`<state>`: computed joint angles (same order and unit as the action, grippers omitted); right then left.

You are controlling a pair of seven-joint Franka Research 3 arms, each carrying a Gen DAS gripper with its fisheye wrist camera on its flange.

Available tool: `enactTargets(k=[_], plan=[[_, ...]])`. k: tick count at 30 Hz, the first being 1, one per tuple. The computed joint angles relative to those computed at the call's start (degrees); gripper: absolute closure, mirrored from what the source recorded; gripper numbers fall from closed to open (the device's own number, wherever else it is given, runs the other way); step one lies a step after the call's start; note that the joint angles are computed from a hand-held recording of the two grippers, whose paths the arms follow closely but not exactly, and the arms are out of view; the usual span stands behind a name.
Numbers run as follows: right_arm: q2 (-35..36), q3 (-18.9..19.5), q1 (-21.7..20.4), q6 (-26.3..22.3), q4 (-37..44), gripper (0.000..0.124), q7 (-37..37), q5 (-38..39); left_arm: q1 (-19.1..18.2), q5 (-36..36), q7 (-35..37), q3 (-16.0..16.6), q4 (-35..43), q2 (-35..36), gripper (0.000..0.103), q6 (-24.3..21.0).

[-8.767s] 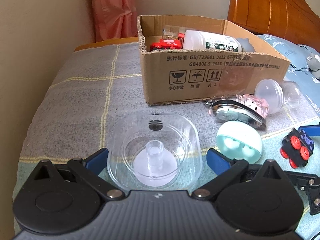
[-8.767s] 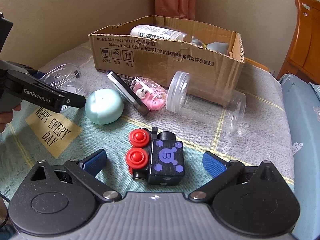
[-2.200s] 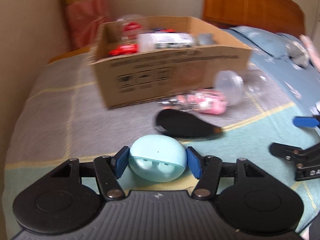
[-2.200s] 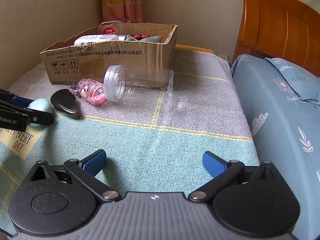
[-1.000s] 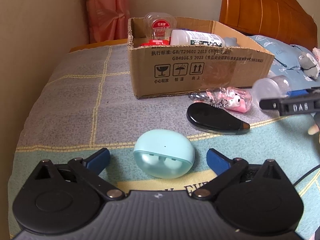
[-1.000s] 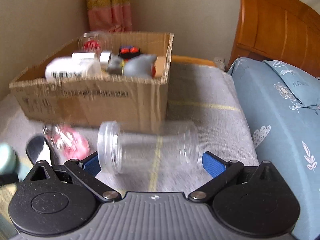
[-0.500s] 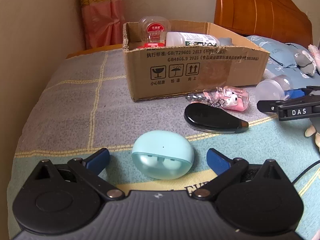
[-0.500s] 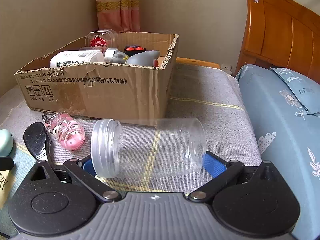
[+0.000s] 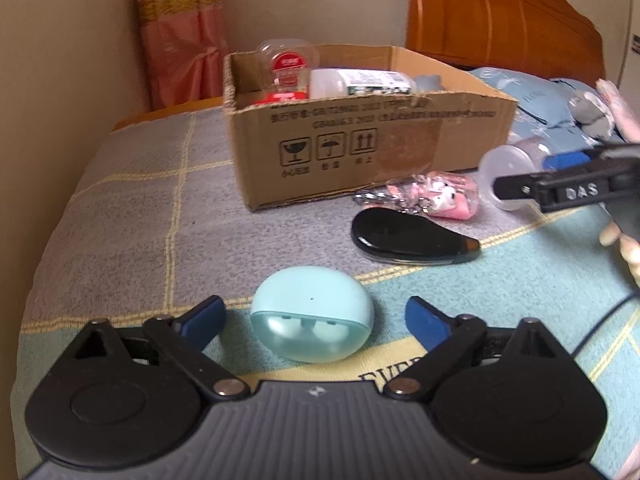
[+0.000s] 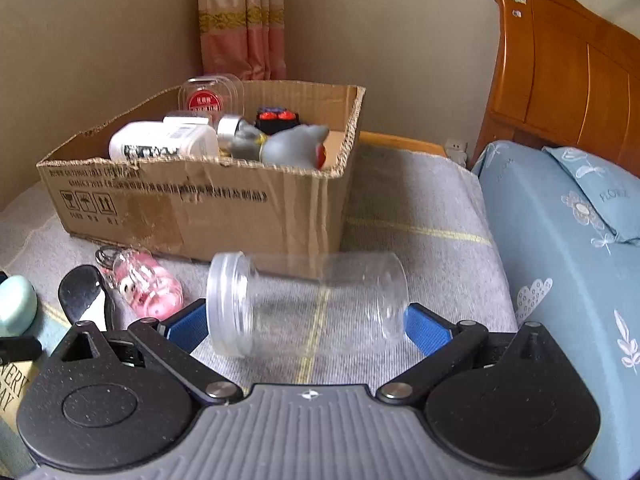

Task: Organize rigid objects
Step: 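Grasp the clear jar with the right tool while the left tool holds the teal case, then carry the teal case and clear jar into the box and open both tools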

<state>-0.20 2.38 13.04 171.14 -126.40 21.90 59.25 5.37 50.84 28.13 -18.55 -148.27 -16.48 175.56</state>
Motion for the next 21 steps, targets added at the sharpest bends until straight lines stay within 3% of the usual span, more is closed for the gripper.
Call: enactTargets(k=[14, 21], plan=[[-0.2, -0.1, -0.3, -0.7, 0.0, 0.030, 5.3, -8.0, -7.6, -13.4, 20.4, 7.3, -1.2, -0.5, 0.043, 0.0], [-1.7, -0.6, -0.1, -3.1, -0.3, 0.030, 3.5, -8.0, -9.7, -20.3, 29.0, 8.5, -0.9, -0.5, 0.043, -1.7]])
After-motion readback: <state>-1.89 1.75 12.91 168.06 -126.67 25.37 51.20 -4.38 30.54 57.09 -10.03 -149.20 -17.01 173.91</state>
